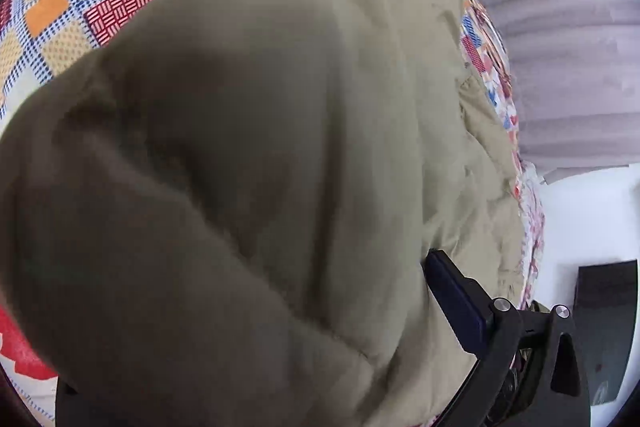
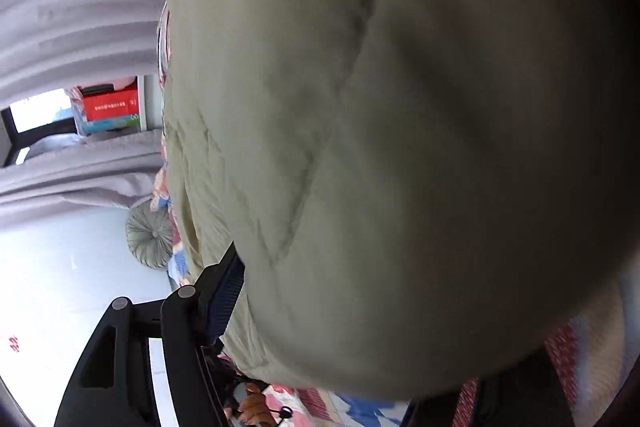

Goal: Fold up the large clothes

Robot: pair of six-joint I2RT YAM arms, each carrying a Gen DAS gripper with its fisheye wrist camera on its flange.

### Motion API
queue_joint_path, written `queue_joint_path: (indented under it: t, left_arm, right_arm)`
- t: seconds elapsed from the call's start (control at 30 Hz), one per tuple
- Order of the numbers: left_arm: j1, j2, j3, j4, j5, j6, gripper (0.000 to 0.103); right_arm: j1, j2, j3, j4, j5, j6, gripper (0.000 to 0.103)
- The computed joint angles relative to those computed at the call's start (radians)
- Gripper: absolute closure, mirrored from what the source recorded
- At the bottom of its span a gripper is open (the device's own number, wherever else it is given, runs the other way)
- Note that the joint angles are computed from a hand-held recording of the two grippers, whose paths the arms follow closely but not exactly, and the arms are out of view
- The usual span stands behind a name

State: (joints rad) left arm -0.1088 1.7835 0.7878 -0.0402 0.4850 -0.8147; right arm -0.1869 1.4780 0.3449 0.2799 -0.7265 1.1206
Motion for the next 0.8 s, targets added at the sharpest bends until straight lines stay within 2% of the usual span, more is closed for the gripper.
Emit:
queue_joint_path:
  t: [0.03, 0.1, 0.17, 0.2, 0.23, 0.33, 0.47, 0.57, 0.7, 0.73, 0.8]
  left_arm:
    - [-0.01, 0.009, 0.014, -0.004, -0.02, -0.016, 0.007]
    - [-0.016, 0.012, 0.03, 0.0, -0.018, -0.017, 0.054]
    - [-0.024, -0.006, 0.045, -0.004, -0.005, 0.001, 0.074]
    - [-0.034, -0.021, 0.059, -0.031, -0.023, 0.03, 0.08]
    - [-0.056, -0.045, 0.082, -0.08, -0.064, 0.073, 0.081]
    - [-0.096, -0.111, 0.107, -0.156, -0.116, 0.141, 0.084]
    - [-0.094, -0.205, 0.089, -0.212, -0.101, 0.176, 0.085]
    - [-0.084, -0.275, 0.061, -0.254, -0.079, 0.198, 0.085]
    - [-0.042, -0.391, 0.006, -0.36, -0.035, 0.268, 0.085]
    - [0.001, -0.457, -0.01, -0.438, -0.009, 0.316, 0.085]
    - [0.02, -0.56, -0.053, -0.537, 0.01, 0.346, 0.085]
  right_arm:
    - [0.007, 0.03, -0.003, 0.048, 0.003, 0.026, 0.031]
    - [0.017, 0.067, -0.001, 0.103, 0.005, 0.071, 0.034]
    - [0.018, 0.079, 0.003, 0.12, -0.01, 0.098, 0.054]
    - [0.02, 0.071, 0.008, 0.111, -0.015, 0.106, 0.067]
    - [0.024, 0.053, 0.018, 0.078, -0.008, 0.1, 0.074]
    - [0.041, -0.006, 0.049, -0.019, 0.014, 0.071, 0.081]
    - [0.041, -0.097, 0.032, -0.072, 0.003, 0.079, 0.083]
    - [0.049, -0.219, -0.001, -0.16, -0.004, 0.082, 0.083]
    - [0.063, -0.475, -0.065, -0.367, -0.014, 0.084, 0.083]
    - [0.068, -0.56, -0.08, -0.443, -0.012, 0.089, 0.083]
    - [0.082, -0.755, -0.109, -0.617, -0.011, 0.113, 0.083]
